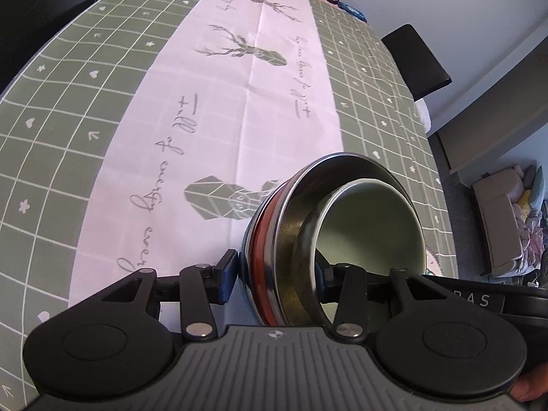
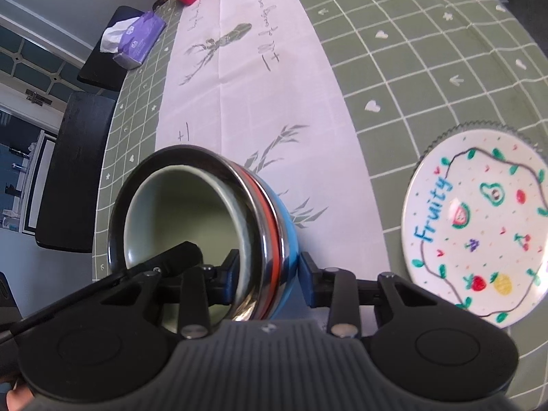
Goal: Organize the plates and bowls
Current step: 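Grasp the stacked bowls' rim with both grippers and lift the stack, then carry the bowl stack with both grippers onto the Fruity plate stack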
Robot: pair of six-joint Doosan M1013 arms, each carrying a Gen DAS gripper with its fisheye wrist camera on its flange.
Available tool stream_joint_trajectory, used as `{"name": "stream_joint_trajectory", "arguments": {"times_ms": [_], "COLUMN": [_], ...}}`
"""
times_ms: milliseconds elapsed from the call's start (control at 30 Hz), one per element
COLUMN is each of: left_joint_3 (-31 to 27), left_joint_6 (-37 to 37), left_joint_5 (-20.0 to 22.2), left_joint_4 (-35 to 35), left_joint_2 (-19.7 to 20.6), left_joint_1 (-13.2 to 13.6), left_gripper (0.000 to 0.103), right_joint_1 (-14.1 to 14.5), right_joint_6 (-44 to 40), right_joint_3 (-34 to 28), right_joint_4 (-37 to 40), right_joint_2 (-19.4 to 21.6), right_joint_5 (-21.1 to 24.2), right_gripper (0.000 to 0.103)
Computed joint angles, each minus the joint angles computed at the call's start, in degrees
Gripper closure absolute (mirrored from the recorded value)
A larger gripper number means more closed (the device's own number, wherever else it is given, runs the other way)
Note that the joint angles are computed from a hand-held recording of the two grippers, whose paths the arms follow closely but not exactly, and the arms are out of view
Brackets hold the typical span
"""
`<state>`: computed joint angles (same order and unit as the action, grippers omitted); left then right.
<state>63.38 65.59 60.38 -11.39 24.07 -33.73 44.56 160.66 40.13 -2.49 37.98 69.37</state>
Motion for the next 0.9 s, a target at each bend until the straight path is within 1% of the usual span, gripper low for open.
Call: {"name": "stream_joint_trajectory", "arguments": {"times_ms": [200, 400, 667, 900], "left_joint_3": [-2.6, -5.7, -10.2, -11.3], "left_joint_6": [0.5, 1.1, 1.6, -0.2], "left_joint_5": [0.0, 0.5, 4.6, 6.5], "left_joint_4": [-0.6, -2.8, -6.2, -5.7], "left_joint_2": [0.7, 2.6, 6.4, 7.7], "left_joint_1": [-1.9, -4.1, -6.8, -8.0], "left_gripper": [0.054, 0.054, 0.054, 0.054], "right_joint_1": [0.0, -0.4, -0.9, -1.8], "right_joint_6": [0.7, 2.6, 7.1, 9.0], "right_joint_3": [3.4, 9.5, 18.7, 23.9], "right_joint_4": [-3.5, -7.1, -9.5, -8.5], "right_joint_2": [-3.5, -8.3, -14.1, -16.5], "right_joint_5": [0.0, 0.2, 0.5, -1.6], "right_gripper": [0.069, 0.069, 0.069, 0.069]}}
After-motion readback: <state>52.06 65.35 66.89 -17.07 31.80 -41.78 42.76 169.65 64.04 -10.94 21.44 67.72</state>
